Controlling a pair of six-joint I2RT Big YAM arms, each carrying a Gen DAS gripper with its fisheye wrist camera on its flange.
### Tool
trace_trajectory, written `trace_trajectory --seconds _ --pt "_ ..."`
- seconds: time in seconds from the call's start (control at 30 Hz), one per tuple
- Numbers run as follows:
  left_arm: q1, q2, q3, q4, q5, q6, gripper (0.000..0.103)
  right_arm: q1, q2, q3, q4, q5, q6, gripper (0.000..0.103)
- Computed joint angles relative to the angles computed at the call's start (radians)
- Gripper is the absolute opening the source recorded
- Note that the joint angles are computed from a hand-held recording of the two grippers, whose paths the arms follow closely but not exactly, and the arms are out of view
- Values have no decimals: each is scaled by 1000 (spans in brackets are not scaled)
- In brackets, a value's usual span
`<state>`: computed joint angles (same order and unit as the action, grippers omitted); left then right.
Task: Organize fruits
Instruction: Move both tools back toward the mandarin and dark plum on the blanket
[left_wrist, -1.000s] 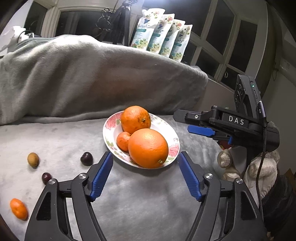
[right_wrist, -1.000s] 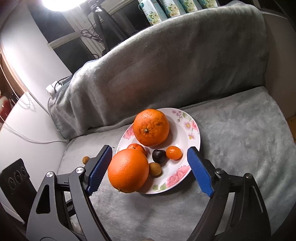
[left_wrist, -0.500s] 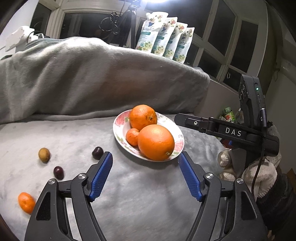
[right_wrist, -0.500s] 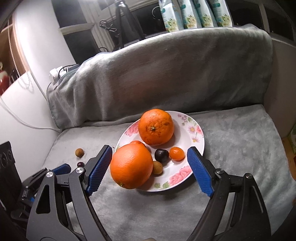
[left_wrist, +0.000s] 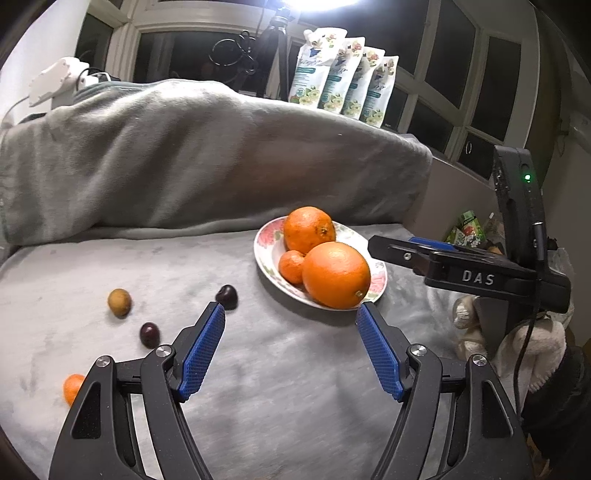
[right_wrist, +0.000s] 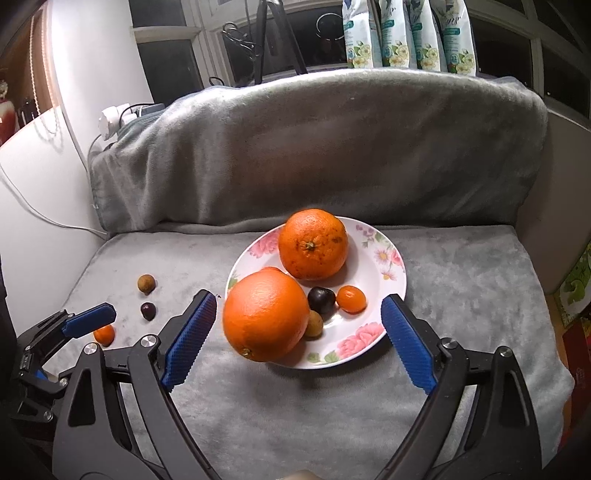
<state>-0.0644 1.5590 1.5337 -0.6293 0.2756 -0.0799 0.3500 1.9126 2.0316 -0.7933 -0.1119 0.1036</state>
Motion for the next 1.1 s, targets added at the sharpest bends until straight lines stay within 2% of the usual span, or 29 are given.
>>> trace_trajectory --seconds 0.43,0.7,0.9,1.1 --pt "44 -49 -56 14 -39 12 75 21 -25 -37 41 -58 -5 93" --pt "114 -104 -134 13 -54 30 75 50 -18 -25 34 -92 -36 93" --pt "168 -127 -182 -7 -56 34 75 74 18 27 4 -113 -60 93" --pt "214 -117 -197 -24 -25 17 74 107 62 95 -45 -128 -98 93"
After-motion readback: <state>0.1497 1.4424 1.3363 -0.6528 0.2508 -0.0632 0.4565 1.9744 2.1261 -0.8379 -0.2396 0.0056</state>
